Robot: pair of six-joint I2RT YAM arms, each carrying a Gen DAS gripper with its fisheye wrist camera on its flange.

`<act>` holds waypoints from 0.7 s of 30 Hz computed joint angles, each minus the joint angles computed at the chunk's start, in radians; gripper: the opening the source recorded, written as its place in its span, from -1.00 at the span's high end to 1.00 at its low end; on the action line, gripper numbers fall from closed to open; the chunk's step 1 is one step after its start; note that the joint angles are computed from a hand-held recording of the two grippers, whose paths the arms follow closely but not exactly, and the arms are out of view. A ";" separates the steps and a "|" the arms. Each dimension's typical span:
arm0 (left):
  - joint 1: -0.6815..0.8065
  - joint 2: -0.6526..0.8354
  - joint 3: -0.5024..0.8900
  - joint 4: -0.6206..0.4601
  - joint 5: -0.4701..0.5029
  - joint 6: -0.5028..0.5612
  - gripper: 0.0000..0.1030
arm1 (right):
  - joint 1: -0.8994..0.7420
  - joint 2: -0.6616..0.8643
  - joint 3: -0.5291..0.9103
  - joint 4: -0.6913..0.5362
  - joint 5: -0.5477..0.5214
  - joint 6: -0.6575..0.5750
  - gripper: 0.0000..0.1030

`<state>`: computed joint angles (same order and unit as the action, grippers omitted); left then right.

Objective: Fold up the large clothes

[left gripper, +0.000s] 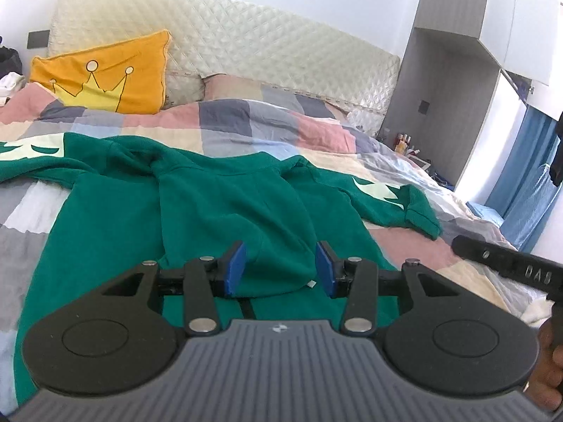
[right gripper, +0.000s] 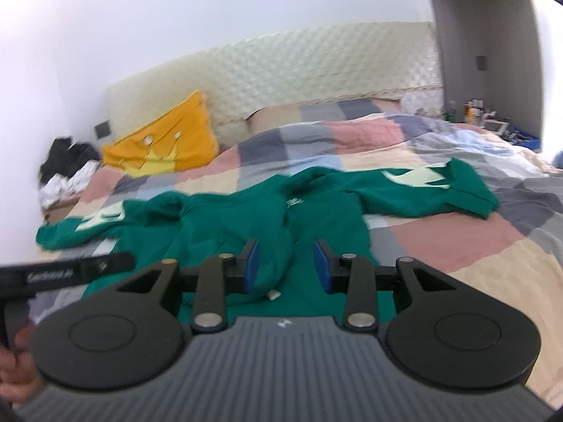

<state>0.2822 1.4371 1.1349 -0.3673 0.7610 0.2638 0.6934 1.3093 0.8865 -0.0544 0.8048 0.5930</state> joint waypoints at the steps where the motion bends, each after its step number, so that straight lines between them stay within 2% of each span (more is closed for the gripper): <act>1: -0.003 -0.005 -0.005 0.006 -0.007 0.003 0.03 | -0.002 -0.009 -0.004 -0.008 0.013 0.012 0.27; 7: -0.050 0.004 -0.002 0.031 -0.081 -0.008 0.02 | -0.111 -0.057 -0.028 -0.008 0.001 0.013 0.25; 10: -0.088 0.038 0.033 0.027 -0.117 -0.011 0.02 | -0.236 -0.057 -0.033 0.005 -0.096 0.014 0.25; 14: -0.142 0.101 0.104 0.020 -0.171 -0.047 0.02 | -0.421 0.013 -0.009 0.027 -0.275 0.035 0.24; 21: -0.237 0.275 0.289 0.040 -0.297 -0.056 0.02 | -0.603 0.211 0.068 0.147 -0.428 -0.086 0.24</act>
<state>0.0454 1.7123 1.4242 -0.3277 0.4643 0.2075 0.0908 1.5205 0.9544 0.0927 0.3768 0.5066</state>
